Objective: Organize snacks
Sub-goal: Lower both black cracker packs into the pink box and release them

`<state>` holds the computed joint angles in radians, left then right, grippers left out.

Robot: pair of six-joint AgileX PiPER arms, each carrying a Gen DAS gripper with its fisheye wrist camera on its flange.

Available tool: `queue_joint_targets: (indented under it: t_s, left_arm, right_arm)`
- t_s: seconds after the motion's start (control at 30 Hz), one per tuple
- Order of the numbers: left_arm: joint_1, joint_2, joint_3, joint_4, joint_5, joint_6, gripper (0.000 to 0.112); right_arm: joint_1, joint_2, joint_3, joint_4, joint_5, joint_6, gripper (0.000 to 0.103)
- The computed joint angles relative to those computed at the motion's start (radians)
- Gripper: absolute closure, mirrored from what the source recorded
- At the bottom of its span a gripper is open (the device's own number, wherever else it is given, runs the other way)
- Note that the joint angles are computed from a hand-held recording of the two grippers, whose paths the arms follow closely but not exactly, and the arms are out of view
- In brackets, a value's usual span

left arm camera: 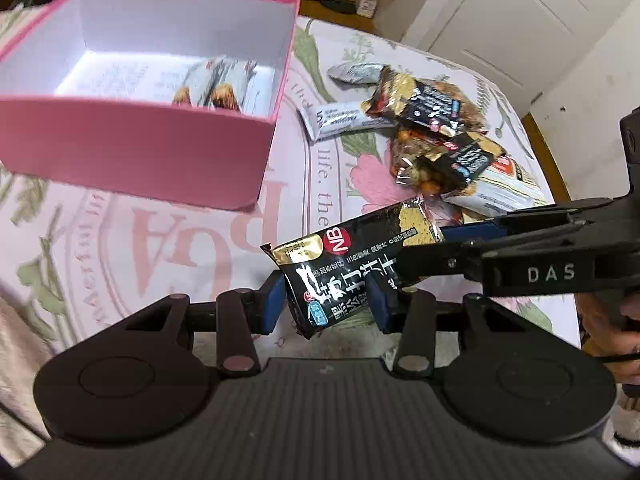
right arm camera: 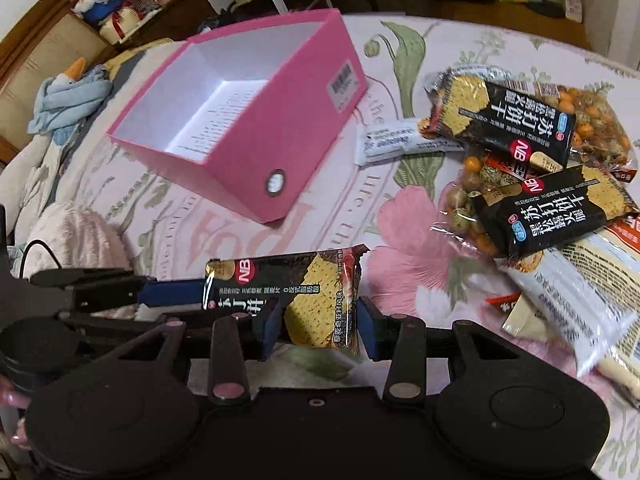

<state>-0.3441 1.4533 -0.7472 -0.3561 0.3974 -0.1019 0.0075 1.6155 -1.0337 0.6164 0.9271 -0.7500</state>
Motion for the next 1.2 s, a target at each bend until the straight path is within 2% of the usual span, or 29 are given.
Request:
queue_joint_targets:
  t_s: [0.07, 0.2, 0.4, 0.5, 0.6, 0.77, 0.83, 1.0, 1.1, 1.2]
  left_arm:
    - [-0.009, -0.051, -0.009, 0.103, 0.035, -0.08, 0.07]
    - [-0.016, -0.136, -0.035, 0.222, 0.114, -0.142, 0.07]
    - [0.06, -0.248, -0.06, 0.198, 0.22, -0.053, 0.07]
    - [0.111, -0.269, -0.079, 0.189, 0.233, -0.016, 0.07]
    - [0.208, -0.272, -0.111, 0.123, 0.252, 0.104, 0.07]
    - [0.341, -0.174, -0.216, 0.073, 0.279, 0.256, 0.069]
    - [0.376, -0.112, -0.261, 0.087, 0.261, 0.291, 0.069]
    - [0.465, 0.102, -0.396, 0.054, 0.215, 0.395, 0.069]
    - [0.499, 0.245, -0.5, 0.056, 0.217, 0.432, 0.069]
    - [0.498, 0.351, -0.58, 0.13, 0.224, 0.41, 0.069]
  right_arm:
    - [0.0, -0.04, 0.014, 0.018, 0.017, 0.003, 0.056]
    - [0.017, -0.117, 0.024, 0.032, 0.047, 0.032, 0.056]
    - [0.058, -0.184, 0.0, 0.054, 0.073, 0.064, 0.056]
    - [0.091, -0.181, -0.03, 0.074, 0.064, 0.073, 0.06]
    - [0.133, -0.16, -0.077, 0.099, 0.042, 0.066, 0.061]
    - [0.227, -0.017, -0.231, 0.091, -0.003, 0.115, 0.061]
    - [0.272, 0.059, -0.3, 0.078, -0.04, 0.142, 0.061]
    - [0.344, 0.275, -0.506, 0.031, -0.066, 0.231, 0.061]
    - [0.359, 0.419, -0.643, 0.018, -0.036, 0.285, 0.061]
    - [0.365, 0.555, -0.78, 0.021, 0.04, 0.353, 0.061]
